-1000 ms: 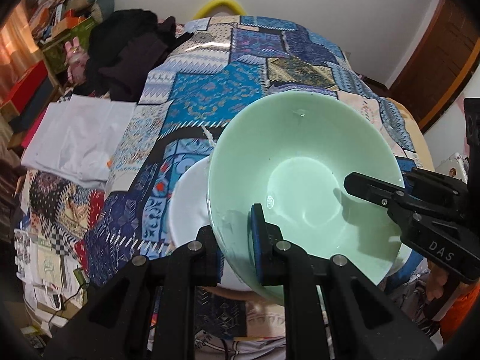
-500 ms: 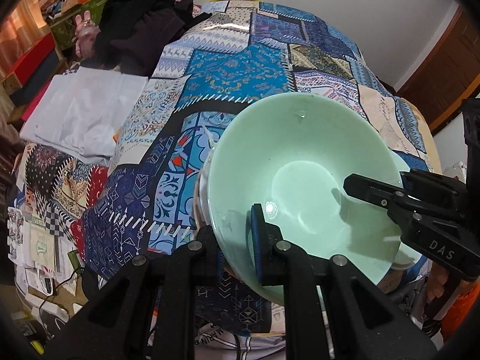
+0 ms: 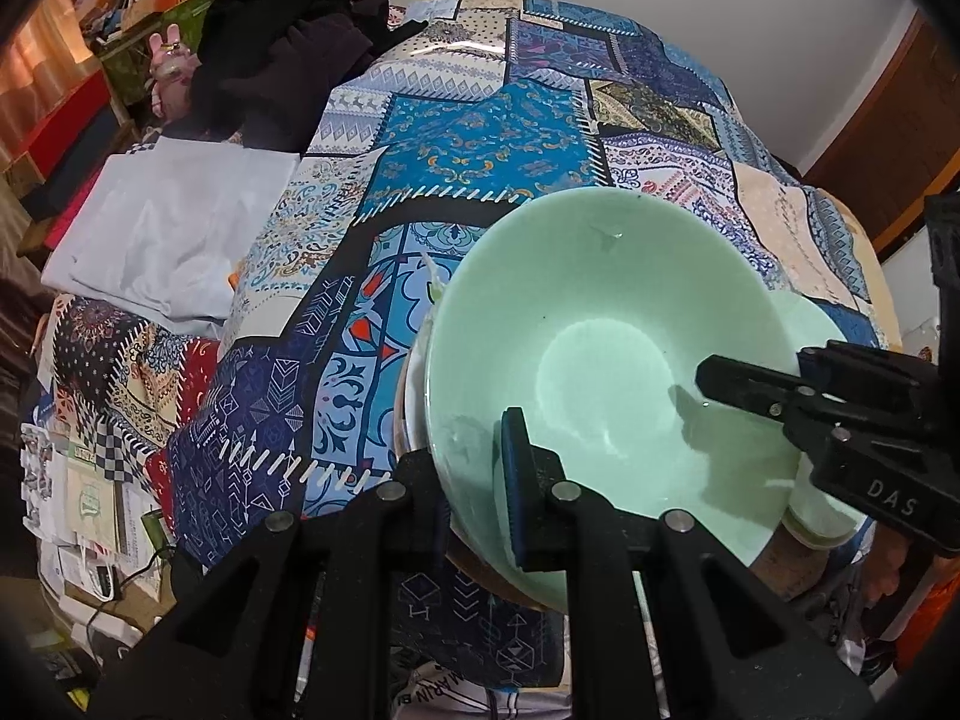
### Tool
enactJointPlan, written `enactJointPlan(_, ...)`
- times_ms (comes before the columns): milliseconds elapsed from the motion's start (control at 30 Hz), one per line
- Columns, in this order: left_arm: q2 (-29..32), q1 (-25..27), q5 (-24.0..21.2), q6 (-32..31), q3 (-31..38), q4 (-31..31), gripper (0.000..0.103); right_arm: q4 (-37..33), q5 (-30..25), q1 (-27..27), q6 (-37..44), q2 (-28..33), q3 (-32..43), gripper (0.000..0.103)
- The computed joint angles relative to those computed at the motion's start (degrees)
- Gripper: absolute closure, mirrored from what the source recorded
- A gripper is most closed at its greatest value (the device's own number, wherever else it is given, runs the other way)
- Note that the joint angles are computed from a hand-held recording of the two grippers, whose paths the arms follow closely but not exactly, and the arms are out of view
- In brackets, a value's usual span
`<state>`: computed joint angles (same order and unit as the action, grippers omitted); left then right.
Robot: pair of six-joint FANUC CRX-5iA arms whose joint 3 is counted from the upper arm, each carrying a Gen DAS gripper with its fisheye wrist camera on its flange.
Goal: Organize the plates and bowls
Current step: 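Carry the mint green bowl with both grippers over the bowl stack, then lower the mint green bowl into the white spotted bowl with both grippers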
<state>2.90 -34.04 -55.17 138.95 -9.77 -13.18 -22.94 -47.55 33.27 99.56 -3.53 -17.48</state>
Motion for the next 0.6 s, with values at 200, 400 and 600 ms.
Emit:
enactJointPlan(200,0.84,-0.32,-1.12,-0.2,1.13,-0.79,0.088,-0.42,-0.19,-1.08,0.65,-0.22,-0.06,0.082)
enactJointPlan(400,1.63,0.14,-2.34,-2.51,2.22,0.97,0.077,-0.68,-0.4,-1.41,1.16,-0.54,-0.1,0.082)
enactJointPlan(600,2.89,0.23,-4.52,-3.73,4.49,2.37,0.063,-3.03,-1.75,-2.98,2.9,-0.53,0.71,0.076)
